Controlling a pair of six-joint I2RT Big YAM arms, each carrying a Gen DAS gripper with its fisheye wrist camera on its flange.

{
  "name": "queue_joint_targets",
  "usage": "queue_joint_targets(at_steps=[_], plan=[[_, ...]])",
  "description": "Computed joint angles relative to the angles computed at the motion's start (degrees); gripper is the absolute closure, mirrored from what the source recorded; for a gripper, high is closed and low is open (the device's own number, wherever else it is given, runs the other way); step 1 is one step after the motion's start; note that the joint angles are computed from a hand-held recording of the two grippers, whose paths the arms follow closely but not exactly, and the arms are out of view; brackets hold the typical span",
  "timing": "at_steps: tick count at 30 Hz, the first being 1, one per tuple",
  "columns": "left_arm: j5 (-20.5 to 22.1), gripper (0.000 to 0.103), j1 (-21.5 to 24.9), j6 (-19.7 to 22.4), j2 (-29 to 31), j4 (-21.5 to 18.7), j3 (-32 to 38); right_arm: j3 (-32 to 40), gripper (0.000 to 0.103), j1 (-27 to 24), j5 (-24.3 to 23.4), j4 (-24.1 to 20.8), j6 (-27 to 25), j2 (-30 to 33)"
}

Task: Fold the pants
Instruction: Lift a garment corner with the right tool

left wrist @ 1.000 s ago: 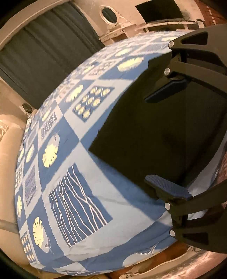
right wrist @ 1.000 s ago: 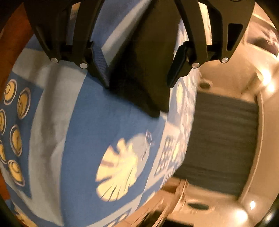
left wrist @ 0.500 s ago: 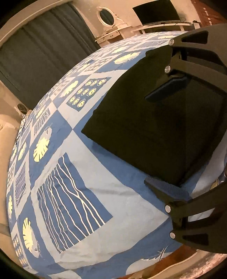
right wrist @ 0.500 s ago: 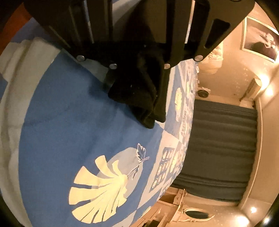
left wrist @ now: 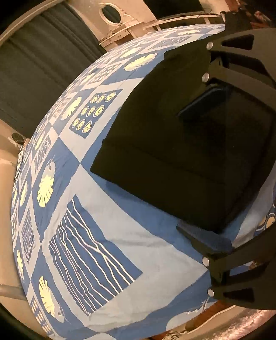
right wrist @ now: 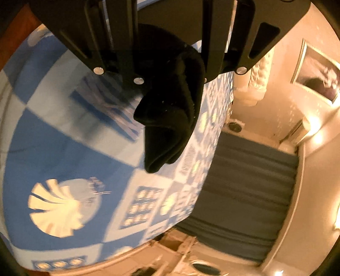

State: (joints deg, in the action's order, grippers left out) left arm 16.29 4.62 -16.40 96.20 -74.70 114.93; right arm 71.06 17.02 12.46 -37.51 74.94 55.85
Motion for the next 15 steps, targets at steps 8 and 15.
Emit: queue_joint_targets(at_steps=[8, 15], plan=[[-0.9, 0.005, -0.3, 0.6, 0.2, -0.6, 0.3, 13.1, 0.088, 9.3, 4.4, -2.7, -6.3, 9.4], [-1.9, 0.005, -0.6, 1.2, 0.9, -1.7, 1.5, 27.5, 0.088, 15.5, 4.6, -7.7, -12.4, 22.0]])
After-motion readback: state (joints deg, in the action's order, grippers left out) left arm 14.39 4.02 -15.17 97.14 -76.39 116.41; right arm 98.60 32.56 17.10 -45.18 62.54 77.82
